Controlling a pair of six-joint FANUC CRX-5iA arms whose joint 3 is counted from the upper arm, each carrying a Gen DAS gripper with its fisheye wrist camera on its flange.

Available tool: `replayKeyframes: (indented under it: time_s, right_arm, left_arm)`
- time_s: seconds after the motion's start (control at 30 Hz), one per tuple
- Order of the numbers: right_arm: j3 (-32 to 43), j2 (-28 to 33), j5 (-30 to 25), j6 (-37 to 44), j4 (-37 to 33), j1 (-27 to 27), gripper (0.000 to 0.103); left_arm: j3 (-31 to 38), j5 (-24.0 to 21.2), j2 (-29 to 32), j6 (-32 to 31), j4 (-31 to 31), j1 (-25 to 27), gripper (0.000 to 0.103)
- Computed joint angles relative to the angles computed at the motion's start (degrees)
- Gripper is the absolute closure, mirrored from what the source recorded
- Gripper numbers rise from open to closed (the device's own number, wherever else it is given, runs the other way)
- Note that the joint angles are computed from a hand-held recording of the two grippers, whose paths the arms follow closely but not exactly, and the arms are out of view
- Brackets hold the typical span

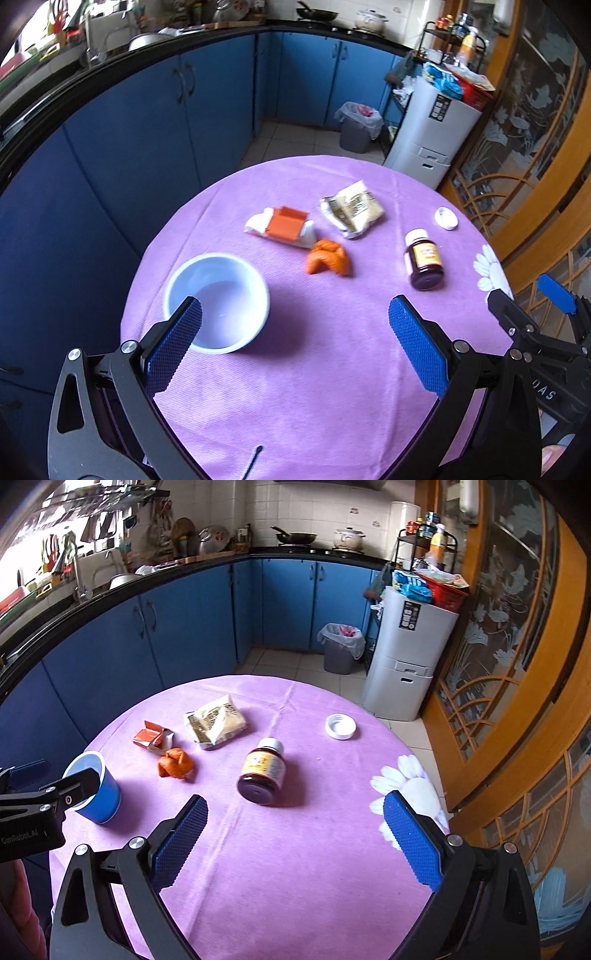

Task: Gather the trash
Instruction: 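Move the left tool toward the white-and-blue bowl, then grasp the white bowl rim with the left tool while the right grasps the brown bottle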

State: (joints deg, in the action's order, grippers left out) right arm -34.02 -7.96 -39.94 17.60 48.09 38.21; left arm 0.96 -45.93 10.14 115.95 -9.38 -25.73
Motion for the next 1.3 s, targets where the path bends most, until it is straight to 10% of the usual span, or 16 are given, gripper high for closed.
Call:
replayKeyframes:
  time_s: [1.3]
  right_arm:
    - [14.37, 15.80, 1.06, 14.29, -14.14, -1.75, 0.009]
  left_arm:
    - [-0.53, -1.27, 3.71, 0.72, 0.44, 6.70, 0.003]
